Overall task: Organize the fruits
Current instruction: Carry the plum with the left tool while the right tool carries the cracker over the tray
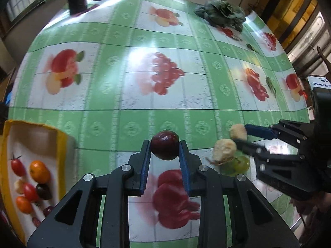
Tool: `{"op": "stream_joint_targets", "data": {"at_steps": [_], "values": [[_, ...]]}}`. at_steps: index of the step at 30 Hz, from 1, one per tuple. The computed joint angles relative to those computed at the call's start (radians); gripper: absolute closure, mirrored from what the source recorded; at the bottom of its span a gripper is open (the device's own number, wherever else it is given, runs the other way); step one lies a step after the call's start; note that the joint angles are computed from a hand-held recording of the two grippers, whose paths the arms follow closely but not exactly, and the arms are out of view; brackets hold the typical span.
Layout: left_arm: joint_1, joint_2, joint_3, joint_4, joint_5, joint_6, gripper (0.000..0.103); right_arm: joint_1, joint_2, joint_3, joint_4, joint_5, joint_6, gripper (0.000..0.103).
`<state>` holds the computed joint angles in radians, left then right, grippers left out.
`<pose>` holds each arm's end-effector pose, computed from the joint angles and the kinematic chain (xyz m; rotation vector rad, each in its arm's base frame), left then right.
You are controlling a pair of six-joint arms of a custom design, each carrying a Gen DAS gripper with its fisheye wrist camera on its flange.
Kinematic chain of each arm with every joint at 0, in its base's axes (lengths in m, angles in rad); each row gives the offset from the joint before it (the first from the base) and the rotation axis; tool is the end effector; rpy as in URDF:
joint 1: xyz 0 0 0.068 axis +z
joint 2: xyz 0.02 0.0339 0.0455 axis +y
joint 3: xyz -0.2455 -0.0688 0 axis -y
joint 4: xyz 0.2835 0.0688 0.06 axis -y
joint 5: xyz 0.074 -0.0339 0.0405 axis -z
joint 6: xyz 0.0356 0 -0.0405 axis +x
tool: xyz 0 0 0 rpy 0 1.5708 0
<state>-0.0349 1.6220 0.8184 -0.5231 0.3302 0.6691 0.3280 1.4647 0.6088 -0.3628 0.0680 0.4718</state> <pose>0.2980 -0.0220 0.0918 1.0153 2.5988 -0.3349 0.2497 0.0824 0.0801 0.2172 2.7808 0.1058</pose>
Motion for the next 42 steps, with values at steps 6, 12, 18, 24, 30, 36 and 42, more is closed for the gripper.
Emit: {"op": "stream_joint_targets", "data": {"at_steps": [6,12,18,24,30,36,42], "values": [[0.074,-0.019,-0.004,-0.004,0.002,0.01,0.077,-0.012,-0.034,-0.004,-0.038,0.008,-0.01,0.075],[0.183,-0.026,0.031,-0.042,0.019,0.047,0.077,-0.015,-0.219,-0.046,-0.094,-0.049,0.041,0.075],[0.317,0.005,0.119,-0.078,0.029,0.104,0.077,0.099,-0.184,0.041,-0.093,-0.058,0.084,0.075],[0.438,0.073,0.216,-0.107,0.037,0.156,0.077,0.218,-0.007,0.191,-0.038,-0.071,0.111,0.075],[0.546,0.154,0.312,-0.151,0.041,0.21,0.077,0.307,0.157,0.348,-0.028,-0.083,0.099,0.075],[0.642,0.226,0.387,-0.187,0.033,0.26,0.077,0.364,0.343,0.539,-0.038,-0.113,0.064,0.075],[0.712,0.294,0.443,-0.205,0.018,0.289,0.077,0.387,0.531,0.742,-0.069,-0.148,0.023,0.075]]}}
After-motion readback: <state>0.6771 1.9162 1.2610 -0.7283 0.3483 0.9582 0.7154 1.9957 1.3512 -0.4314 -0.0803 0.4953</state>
